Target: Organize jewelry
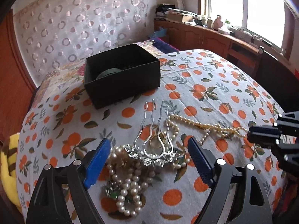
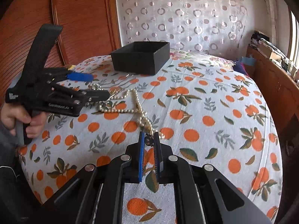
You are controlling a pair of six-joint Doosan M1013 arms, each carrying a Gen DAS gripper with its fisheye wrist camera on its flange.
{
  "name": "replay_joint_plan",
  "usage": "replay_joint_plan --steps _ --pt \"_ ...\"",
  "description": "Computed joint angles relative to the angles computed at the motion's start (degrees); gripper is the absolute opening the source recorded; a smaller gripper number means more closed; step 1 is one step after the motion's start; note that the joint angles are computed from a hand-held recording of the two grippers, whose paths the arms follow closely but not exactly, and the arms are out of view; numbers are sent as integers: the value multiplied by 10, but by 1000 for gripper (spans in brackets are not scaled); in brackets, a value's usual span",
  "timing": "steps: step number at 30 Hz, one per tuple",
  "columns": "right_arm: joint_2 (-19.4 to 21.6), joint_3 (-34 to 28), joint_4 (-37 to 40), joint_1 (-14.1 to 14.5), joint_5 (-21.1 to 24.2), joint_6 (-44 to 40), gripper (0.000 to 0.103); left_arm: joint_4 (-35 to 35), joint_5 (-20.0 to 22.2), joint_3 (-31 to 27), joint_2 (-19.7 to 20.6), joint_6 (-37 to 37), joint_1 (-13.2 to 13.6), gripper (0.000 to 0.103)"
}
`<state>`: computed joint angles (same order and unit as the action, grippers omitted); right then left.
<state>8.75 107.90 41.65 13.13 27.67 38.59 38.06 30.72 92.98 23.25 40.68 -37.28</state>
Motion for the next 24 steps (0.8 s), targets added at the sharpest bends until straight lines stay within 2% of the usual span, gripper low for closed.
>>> replay_joint_plan --steps 12,17,18,19,24 --pt "0 2 53 -11 15 -37 11 -63 24 -39 24 78 8 81" --pt "0 2 52 -12 18 -37 11 -80 39 -48 31 100 10 65" --pt "0 2 52 -12 18 -37 11 -85 35 -45 30 104 10 56" --pt "0 2 52 -12 19 -37 11 -94 29 -43 28 113 11 42" --pt "1 0 43 -10 18 -31 11 -78 20 -30 16 100 6 36"
